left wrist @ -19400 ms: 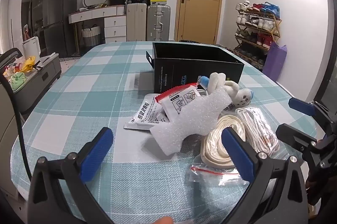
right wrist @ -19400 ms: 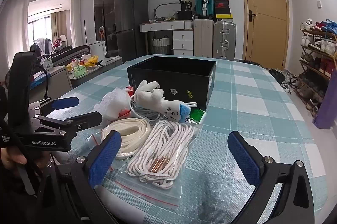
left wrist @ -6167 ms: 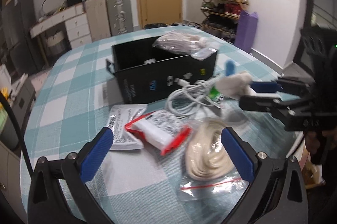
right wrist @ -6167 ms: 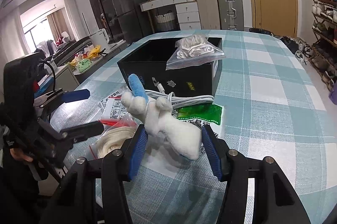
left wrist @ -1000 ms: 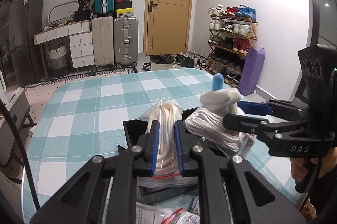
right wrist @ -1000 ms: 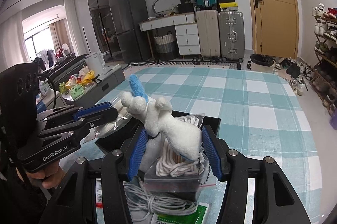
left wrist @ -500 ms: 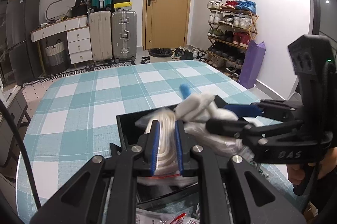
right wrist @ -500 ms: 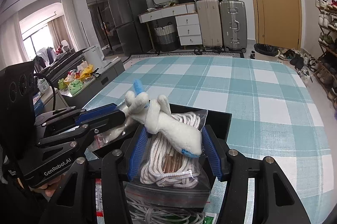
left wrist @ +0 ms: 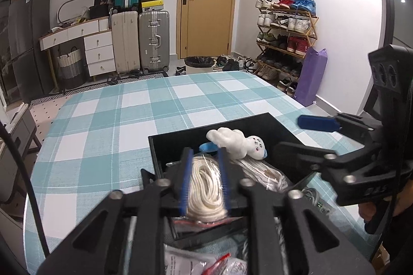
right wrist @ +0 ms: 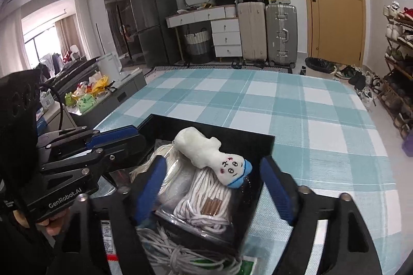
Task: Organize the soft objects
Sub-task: 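Lower the bunny into the box with the right tool while the left tool lowers the cream rope bag, then open both tools and move the right tool toward the green-labelled packet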
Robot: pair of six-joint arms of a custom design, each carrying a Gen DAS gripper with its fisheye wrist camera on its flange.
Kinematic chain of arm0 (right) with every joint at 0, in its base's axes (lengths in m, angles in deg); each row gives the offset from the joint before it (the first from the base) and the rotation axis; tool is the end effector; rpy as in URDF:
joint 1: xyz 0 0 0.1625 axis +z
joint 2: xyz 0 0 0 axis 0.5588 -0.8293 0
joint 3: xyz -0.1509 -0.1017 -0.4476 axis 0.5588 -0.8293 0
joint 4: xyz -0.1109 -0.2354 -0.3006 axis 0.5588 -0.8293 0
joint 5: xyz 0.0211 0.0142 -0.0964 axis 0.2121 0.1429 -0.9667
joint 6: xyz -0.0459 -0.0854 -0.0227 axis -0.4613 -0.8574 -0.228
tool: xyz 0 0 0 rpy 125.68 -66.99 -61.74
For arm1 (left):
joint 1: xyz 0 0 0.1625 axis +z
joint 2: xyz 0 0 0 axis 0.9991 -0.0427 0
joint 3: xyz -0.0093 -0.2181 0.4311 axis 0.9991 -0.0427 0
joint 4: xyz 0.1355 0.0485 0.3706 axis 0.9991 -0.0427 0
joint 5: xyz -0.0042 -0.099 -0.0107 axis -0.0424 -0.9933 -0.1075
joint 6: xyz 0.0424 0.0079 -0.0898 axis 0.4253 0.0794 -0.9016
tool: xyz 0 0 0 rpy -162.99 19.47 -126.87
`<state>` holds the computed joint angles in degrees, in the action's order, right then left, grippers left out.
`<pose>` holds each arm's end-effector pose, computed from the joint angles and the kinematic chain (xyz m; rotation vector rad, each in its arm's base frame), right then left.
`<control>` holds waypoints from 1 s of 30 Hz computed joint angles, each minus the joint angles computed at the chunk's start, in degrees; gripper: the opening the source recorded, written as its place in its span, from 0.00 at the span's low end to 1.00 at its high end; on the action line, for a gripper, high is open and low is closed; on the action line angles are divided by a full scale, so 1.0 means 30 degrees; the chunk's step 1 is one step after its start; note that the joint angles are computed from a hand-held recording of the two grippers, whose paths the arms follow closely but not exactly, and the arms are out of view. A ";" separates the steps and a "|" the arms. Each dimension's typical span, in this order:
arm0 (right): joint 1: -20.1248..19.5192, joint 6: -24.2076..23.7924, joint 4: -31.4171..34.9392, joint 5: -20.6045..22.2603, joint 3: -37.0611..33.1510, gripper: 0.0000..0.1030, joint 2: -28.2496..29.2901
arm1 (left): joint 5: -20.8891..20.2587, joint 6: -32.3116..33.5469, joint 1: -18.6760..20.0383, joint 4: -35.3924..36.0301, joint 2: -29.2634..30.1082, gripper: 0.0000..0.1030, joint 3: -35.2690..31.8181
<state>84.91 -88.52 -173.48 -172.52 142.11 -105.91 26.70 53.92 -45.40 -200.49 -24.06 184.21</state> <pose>0.3377 -0.4051 0.0600 1.0966 -2.4889 0.8086 -0.0935 -0.3699 0.3198 0.6226 2.2565 -1.1051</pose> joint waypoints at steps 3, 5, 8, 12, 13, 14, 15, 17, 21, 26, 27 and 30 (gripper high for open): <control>0.0069 0.0313 -0.0360 -0.0237 0.0543 0.94 -0.0424 | 0.0568 -0.0610 -0.0869 0.0408 -0.0780 0.49 0.0484; 0.0072 0.0628 -0.0438 -0.0240 0.1021 0.97 -0.0774 | 0.1011 -0.1458 -0.1444 0.1979 -0.1461 0.51 0.0602; 0.0219 0.0787 -0.1175 -0.0581 0.1769 0.99 -0.0945 | 0.1911 -0.3200 -0.2238 0.4036 -0.2291 0.85 0.0856; 0.0331 0.1114 -0.1671 -0.0865 0.2516 0.99 -0.1069 | 0.2499 -0.4240 -0.3111 0.4074 -0.3257 0.97 0.1657; 0.0342 0.1192 -0.1827 -0.0865 0.2737 0.99 -0.1107 | 0.2674 -0.5058 -0.3182 0.5008 -0.3630 1.00 0.1649; 0.0355 0.1236 -0.1862 -0.0871 0.2869 0.99 -0.1136 | 0.2792 -0.5640 -0.3192 0.5695 -0.3882 1.00 0.1631; 0.0392 0.1268 -0.1842 -0.0902 0.2968 0.99 -0.1170 | 0.2966 -0.6443 -0.3243 0.6684 -0.4234 1.00 0.1632; 0.0446 0.1236 -0.1878 -0.0991 0.3255 0.99 -0.1266 | 0.2965 -0.7435 -0.3358 0.8236 -0.4787 1.00 0.1626; 0.0346 0.1321 -0.1783 -0.0712 0.3687 0.99 -0.1545 | 0.3082 -0.8978 -0.3841 1.0233 -0.5950 1.00 0.1836; 0.0270 0.1530 -0.0966 -0.0926 0.3718 0.99 -0.1799 | 0.3674 -1.1148 -0.4335 1.3151 -0.6968 1.00 0.2098; 0.0240 0.1627 -0.0552 -0.1094 0.3690 0.99 -0.1849 | 0.3678 -1.1412 -0.4357 1.3592 -0.7124 1.00 0.2171; 0.0125 0.1764 0.0387 -0.1433 0.3574 0.99 -0.1875 | 0.3645 -1.1862 -0.4321 1.4111 -0.7365 1.00 0.2342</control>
<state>85.29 -83.23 -172.32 -176.81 152.83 -111.54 37.63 18.33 -58.36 -158.16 -46.16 191.24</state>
